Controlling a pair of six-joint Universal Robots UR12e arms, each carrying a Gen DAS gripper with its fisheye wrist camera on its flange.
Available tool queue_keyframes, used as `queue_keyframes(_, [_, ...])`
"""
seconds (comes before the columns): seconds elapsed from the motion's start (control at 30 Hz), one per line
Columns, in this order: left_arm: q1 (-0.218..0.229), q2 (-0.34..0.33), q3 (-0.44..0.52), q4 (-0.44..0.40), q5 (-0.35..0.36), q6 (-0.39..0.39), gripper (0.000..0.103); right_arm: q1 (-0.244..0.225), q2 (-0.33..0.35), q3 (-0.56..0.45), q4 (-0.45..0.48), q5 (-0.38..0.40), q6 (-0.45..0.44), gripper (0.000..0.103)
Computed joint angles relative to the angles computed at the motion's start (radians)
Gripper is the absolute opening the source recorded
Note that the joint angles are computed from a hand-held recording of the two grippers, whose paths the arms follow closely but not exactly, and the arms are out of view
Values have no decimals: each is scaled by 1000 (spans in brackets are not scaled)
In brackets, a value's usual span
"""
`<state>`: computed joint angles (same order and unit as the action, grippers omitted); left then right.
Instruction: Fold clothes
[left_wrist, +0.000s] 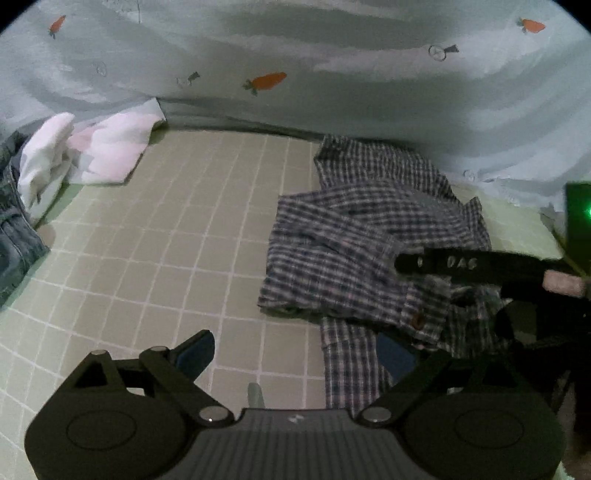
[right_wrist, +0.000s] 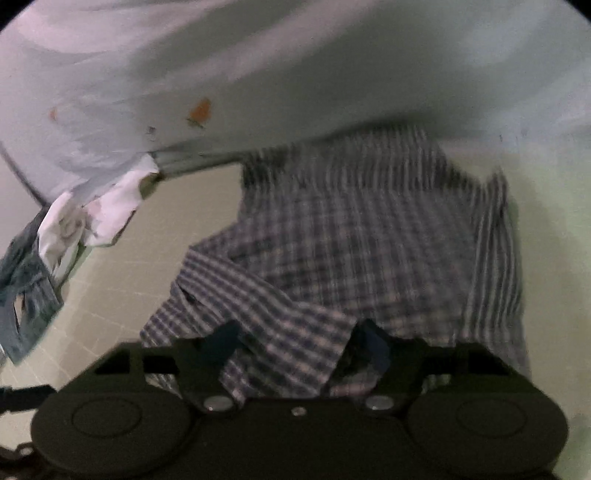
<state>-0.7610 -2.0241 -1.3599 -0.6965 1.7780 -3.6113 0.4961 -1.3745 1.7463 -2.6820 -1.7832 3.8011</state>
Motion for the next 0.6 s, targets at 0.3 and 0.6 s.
queue_keyframes(0.3, [-21,33,-34,27,-3,13,94,48,-68,63,-86,-80,26,2])
queue_keyframes(0.6, [-62,82,-90,58,-2,42,94,138,-153,135,-40,-186,174,2])
